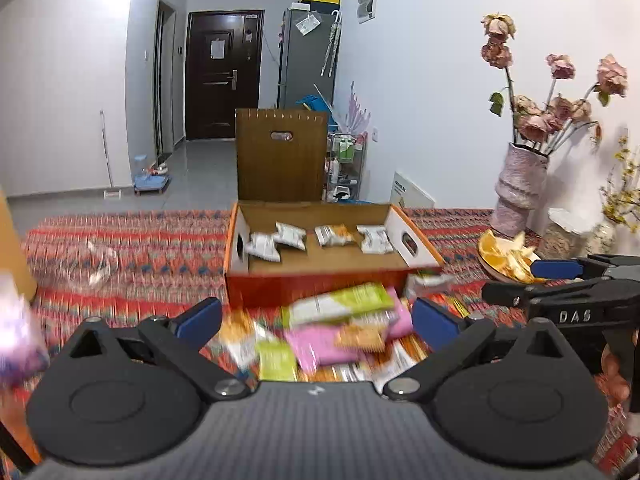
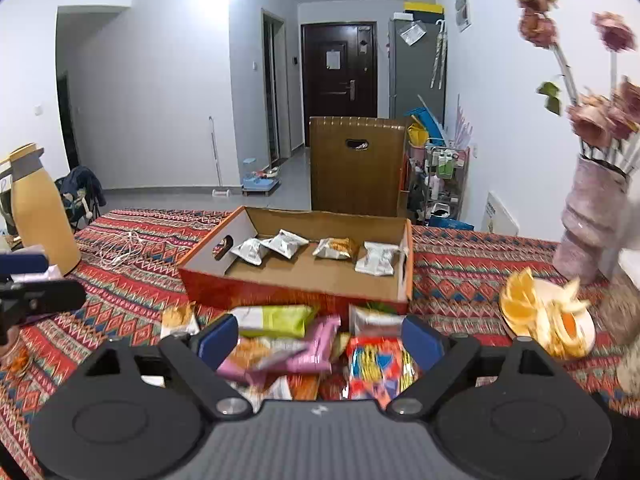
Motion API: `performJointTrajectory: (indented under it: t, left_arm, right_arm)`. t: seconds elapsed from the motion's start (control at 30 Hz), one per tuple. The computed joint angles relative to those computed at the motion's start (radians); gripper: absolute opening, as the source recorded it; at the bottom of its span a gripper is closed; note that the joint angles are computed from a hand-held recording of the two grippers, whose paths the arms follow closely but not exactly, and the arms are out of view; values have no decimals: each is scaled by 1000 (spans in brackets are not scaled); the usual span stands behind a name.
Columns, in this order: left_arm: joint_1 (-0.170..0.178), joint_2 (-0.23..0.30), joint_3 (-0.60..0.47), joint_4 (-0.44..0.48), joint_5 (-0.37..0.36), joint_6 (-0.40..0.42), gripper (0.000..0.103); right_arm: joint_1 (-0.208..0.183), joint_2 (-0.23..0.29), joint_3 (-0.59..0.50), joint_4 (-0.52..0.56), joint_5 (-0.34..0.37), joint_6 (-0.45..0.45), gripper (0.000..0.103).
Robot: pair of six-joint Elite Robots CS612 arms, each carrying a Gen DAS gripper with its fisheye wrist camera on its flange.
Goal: Organize snacks
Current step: 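Withdraw both tools from the box back toward the snack pile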
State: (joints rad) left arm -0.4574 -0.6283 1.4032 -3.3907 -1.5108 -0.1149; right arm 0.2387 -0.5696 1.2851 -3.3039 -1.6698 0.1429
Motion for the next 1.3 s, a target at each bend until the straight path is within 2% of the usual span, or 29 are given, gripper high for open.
performJointTrajectory:
  t: [0.17, 0.3, 0.43, 0.5, 0.57, 0.67, 0.83, 1.07, 1.3]
  left_arm:
    - [-18, -17, 139, -172, 63, 2, 103]
    - [-24, -15, 229, -278, 73, -9, 103]
    - [-36, 0, 301, -378, 124, -13, 103]
    - [-42, 2, 329, -382, 153, -30, 103]
    - [-42, 0, 348, -363, 151, -58, 103]
    - [-40, 1, 369, -359, 145, -86, 103]
    - [-38, 4, 379, -351, 136, -84, 103]
    - [-31, 12, 349, -317, 116, -77, 103]
    - [-19, 29, 286, -252, 93, -62, 103]
  right_arm:
    - [12, -32, 146, -151, -32, -2, 93]
    - [25, -32, 233, -248, -39, 17, 93]
    - [47, -24, 306, -333, -73, 39, 93]
    - [60, -19, 341, -377, -92, 66, 93]
    - [74, -15, 371, -403, -115, 98, 94]
    - [89, -12, 401, -407, -125, 109, 94]
    - [108, -11, 430, -394, -138, 110, 94]
    - [111, -4, 407, -373, -144, 98, 94]
    - [99, 13, 346, -329, -114, 88, 94]
